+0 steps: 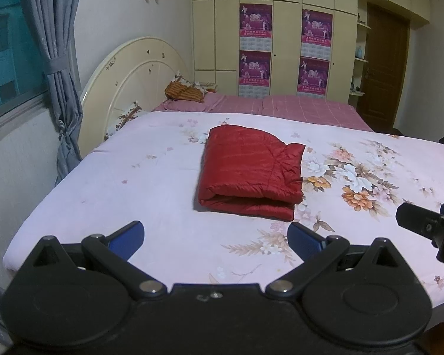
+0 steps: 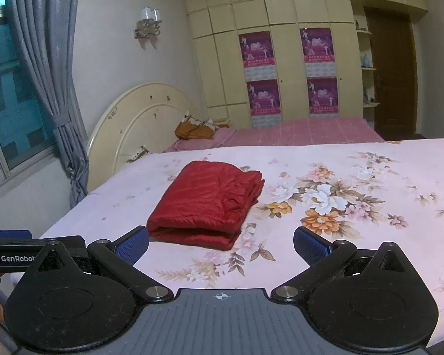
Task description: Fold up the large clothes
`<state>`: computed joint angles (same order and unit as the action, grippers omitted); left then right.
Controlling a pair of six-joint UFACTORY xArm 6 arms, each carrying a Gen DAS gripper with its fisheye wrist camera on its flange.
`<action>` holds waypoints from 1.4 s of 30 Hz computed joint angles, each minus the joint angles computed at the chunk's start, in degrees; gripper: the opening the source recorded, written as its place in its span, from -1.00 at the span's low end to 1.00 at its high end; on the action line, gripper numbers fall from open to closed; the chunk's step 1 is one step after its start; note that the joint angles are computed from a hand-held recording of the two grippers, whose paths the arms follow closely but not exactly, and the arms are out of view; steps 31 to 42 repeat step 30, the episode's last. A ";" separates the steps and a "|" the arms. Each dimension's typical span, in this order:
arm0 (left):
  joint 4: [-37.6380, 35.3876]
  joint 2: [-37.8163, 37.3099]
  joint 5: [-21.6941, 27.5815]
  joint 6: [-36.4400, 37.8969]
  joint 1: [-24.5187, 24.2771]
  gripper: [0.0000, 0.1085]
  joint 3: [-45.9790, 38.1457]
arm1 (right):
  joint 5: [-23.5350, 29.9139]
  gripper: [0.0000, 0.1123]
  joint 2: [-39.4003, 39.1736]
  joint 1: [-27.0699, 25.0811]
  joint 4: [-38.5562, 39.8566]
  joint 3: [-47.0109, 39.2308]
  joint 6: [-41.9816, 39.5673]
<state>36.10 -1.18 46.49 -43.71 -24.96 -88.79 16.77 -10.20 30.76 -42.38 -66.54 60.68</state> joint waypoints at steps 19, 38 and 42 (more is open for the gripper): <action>-0.95 1.94 -0.91 1.51 1.76 0.89 -1.04 | -0.79 0.83 3.40 0.09 3.62 -2.43 -3.99; -5.37 10.90 -3.87 4.91 4.74 0.90 -8.41 | -0.60 0.83 8.14 -2.84 10.32 -4.75 -9.23; -5.37 10.90 -3.87 4.91 4.74 0.90 -8.41 | -0.60 0.83 8.14 -2.84 10.32 -4.75 -9.23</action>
